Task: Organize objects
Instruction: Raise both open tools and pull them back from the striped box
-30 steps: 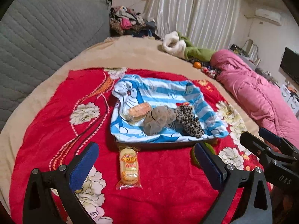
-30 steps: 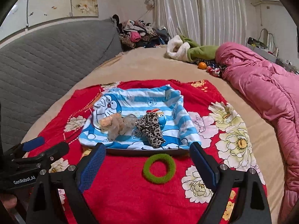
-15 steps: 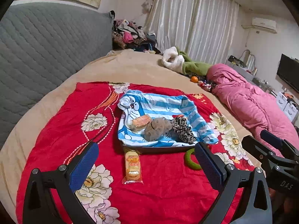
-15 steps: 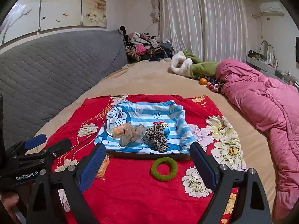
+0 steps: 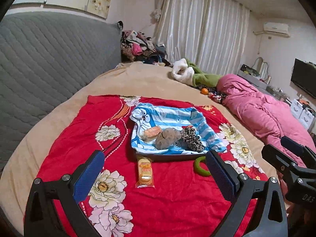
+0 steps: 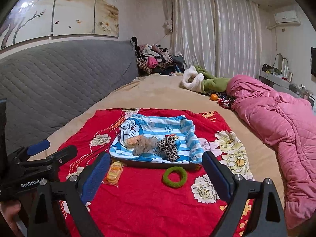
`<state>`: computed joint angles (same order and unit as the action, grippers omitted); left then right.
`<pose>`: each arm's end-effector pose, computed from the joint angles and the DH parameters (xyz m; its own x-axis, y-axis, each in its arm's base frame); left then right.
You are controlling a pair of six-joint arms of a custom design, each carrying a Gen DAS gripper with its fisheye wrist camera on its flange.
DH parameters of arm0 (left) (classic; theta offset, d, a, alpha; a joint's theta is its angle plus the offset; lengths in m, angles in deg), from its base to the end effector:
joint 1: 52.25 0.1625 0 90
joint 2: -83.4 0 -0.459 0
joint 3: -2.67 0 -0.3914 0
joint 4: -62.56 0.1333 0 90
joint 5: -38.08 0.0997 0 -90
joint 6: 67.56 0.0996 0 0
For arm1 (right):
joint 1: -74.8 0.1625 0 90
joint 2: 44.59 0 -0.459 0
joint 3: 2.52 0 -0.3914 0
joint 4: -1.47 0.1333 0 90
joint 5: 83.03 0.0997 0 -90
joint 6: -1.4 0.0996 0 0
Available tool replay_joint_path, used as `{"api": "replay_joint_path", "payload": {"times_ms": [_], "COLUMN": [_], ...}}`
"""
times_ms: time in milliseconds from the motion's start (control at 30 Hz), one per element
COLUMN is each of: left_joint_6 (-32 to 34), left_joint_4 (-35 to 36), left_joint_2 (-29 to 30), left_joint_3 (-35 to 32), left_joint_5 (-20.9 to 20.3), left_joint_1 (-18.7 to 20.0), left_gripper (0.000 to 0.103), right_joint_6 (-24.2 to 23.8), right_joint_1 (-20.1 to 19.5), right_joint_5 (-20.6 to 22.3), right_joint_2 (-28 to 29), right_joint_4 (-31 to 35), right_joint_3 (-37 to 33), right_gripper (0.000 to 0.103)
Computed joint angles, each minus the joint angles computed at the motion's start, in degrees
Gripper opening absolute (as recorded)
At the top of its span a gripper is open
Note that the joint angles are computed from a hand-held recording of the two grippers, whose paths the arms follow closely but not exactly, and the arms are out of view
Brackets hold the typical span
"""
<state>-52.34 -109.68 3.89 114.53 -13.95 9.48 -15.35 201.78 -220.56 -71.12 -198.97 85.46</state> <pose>-0.0837 -0.5664 0.4301 -0.8049 0.1094 -0.5833 0.5352 0.5583 -0.6339 0.4772 -0.5343 0.0548 -0.7234 -0.1142 0.6810 -0.6299 0.5130 -0.5831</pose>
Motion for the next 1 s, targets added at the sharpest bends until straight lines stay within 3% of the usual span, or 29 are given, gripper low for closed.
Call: {"api": "replay_joint_path", "payload": {"times_ms": [433,1000], "left_joint_6": [1.6,3.1], "left_joint_4": [-2.8,-5.5], "left_joint_2": [-2.7,-4.2], "left_joint_3": [3.8,7.9], "left_joint_5": [1.3,1.5], "left_joint_1": [-1.7,-1.6], "left_gripper": [0.102,0.102], "right_joint_6": [-0.7,0.4], "right_joint_1": [1.3,0.7], "right_joint_5": [-1.0,-0.5], "right_joint_2": [-0.6,-1.4], "right_joint_4": [-3.8,-6.2], "right_joint_3": [3.1,7.3], "right_gripper": [0.102,0.102]}}
